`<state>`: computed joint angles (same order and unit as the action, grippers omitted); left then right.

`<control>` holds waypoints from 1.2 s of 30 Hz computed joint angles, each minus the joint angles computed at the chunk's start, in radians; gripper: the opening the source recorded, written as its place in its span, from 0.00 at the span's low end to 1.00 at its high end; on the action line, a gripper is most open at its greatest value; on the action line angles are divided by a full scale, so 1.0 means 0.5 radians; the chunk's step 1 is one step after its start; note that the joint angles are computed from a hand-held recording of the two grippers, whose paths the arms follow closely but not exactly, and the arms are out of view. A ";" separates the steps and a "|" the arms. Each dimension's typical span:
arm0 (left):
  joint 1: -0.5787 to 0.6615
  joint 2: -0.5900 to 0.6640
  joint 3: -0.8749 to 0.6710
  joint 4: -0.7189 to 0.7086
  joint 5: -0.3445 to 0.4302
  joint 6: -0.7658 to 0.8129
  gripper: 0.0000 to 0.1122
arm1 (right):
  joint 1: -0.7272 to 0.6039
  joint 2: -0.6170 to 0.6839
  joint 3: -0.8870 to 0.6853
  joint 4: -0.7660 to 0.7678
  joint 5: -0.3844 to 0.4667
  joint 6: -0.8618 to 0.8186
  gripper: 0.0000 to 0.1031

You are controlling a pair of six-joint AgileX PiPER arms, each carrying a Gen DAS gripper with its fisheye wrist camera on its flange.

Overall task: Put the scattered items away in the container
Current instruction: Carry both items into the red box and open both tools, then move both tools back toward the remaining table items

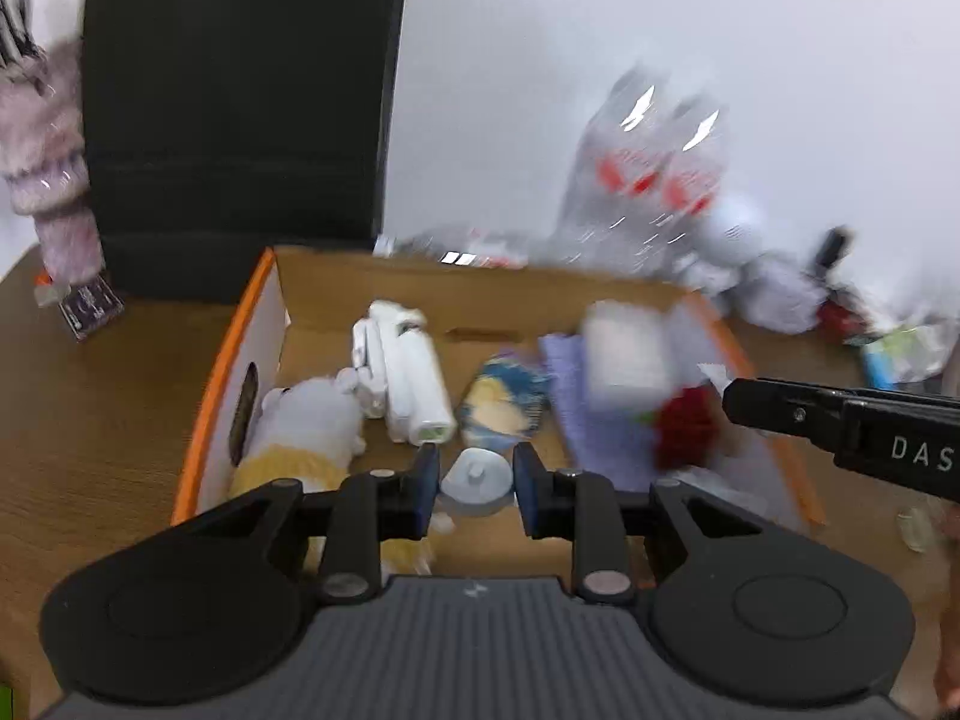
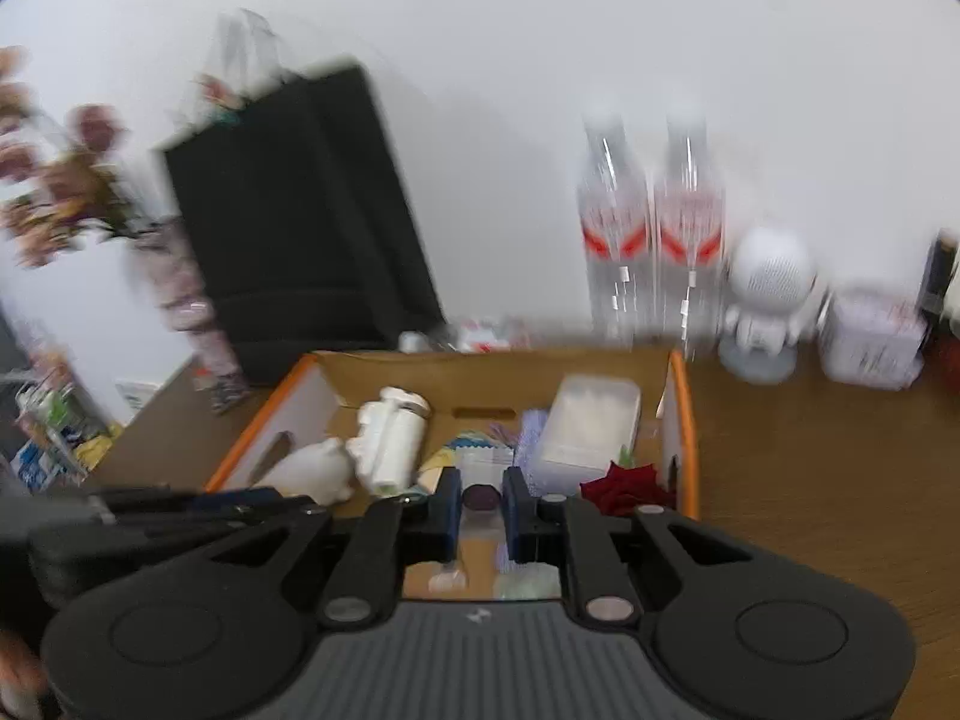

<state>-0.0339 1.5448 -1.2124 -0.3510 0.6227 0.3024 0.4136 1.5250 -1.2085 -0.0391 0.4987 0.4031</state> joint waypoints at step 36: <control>-0.037 -0.803 0.005 0.690 0.670 -0.498 0.86 | 0.674 -0.413 -0.119 -0.623 0.953 0.883 0.82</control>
